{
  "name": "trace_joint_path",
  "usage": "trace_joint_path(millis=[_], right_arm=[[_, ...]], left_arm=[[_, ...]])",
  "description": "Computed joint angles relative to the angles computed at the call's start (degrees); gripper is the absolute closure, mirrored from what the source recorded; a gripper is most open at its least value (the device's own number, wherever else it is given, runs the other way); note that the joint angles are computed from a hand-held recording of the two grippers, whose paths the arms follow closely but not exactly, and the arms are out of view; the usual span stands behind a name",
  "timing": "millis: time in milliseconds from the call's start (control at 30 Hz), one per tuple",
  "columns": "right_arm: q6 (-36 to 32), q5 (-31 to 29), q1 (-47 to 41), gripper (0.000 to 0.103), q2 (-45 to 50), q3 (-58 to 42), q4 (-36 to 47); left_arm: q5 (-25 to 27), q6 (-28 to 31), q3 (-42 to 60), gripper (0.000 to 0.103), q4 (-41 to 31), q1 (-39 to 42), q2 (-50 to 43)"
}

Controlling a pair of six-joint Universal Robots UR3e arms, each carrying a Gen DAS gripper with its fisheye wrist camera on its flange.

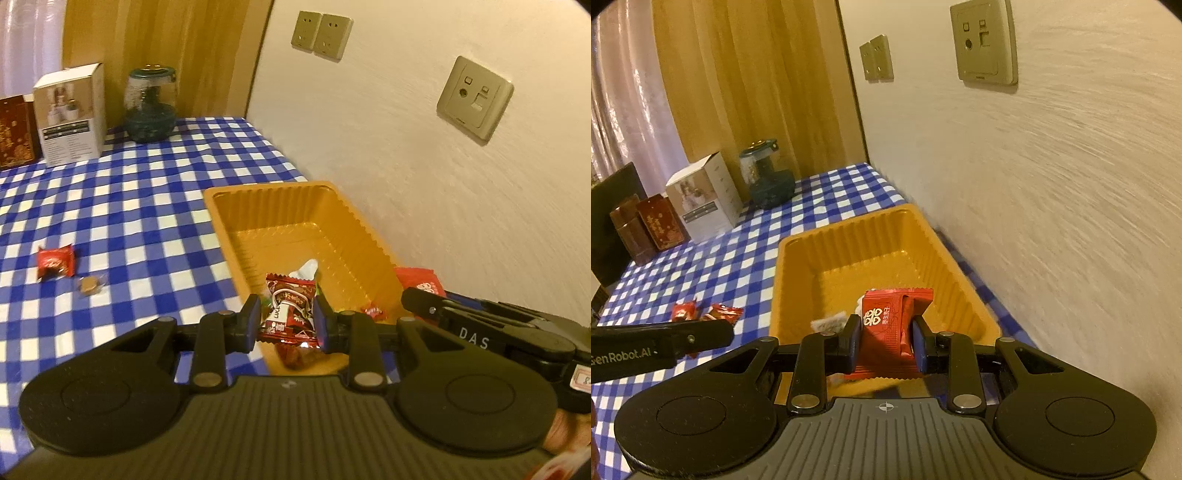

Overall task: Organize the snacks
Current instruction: 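Carry both held candies over the orange tray, then open the right tool over the tray while the left tool releases its candy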

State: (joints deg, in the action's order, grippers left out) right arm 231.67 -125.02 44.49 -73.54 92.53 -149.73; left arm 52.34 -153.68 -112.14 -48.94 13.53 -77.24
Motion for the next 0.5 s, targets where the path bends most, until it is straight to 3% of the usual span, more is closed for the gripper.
trace_joint_path(millis=[267,500], right_arm=[[-2.02,3.25,-5.12,0.074,0.38,3.14,-4.27],[-2.38,4.16,-6.39,0.074,0.27,4.53,-5.58]], left_arm=[[2.78,-6.07,4.31,0.077,9.93,-7.07,-11.66],[3.79,-6.1,6.12,0.071,13.31,-8.69,-16.04]])
